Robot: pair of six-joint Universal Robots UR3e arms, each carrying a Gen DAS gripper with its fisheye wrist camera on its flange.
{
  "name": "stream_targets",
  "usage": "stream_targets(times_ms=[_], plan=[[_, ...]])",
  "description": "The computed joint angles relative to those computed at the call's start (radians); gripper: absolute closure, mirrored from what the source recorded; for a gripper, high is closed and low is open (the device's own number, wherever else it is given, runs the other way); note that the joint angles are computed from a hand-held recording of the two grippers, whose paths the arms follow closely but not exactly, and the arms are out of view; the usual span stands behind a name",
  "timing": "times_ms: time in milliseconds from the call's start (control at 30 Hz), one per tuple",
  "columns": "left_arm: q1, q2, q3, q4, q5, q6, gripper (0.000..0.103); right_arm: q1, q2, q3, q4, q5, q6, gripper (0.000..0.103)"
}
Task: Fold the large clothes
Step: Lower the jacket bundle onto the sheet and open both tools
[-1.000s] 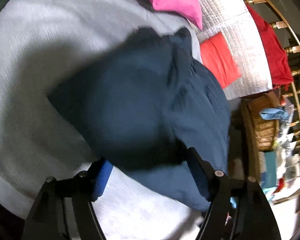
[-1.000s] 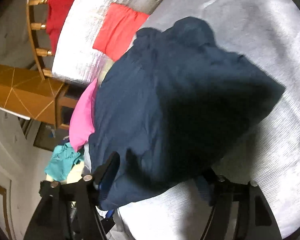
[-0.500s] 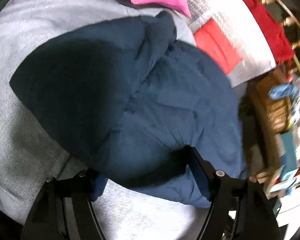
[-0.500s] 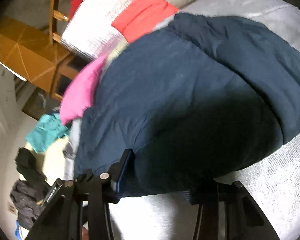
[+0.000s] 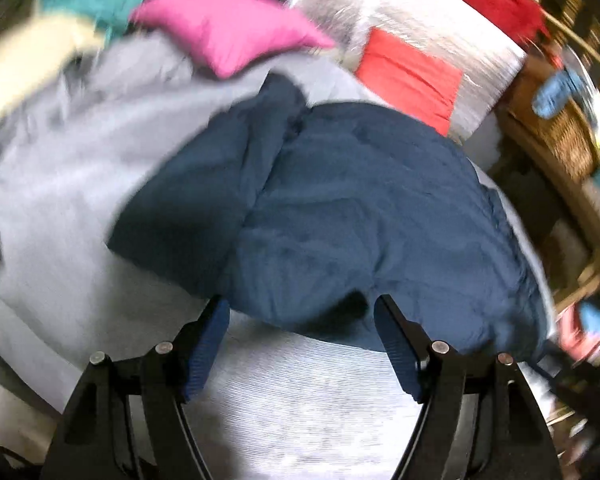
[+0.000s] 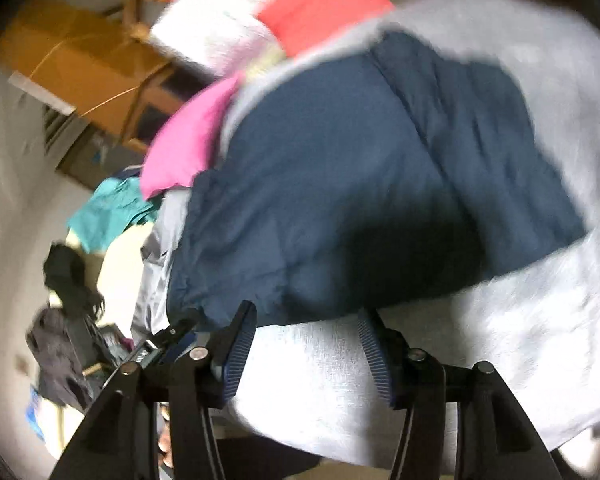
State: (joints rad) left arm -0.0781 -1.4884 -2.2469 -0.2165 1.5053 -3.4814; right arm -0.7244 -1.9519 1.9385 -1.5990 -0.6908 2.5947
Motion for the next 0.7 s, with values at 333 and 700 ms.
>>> stream_targets(times_ms=[333,700], plan=[[-0.135,-0.127,0.115,0.057,0.224,0.053,0.027,0.103,0.053,0.105,-0.569,-0.159,0.363,0.052],[-0.156,-0.233,0.215,-0.041,0.286,0.089,0.027,0.183,0.183,0.074,-0.610,-0.303,0.408,0.055]])
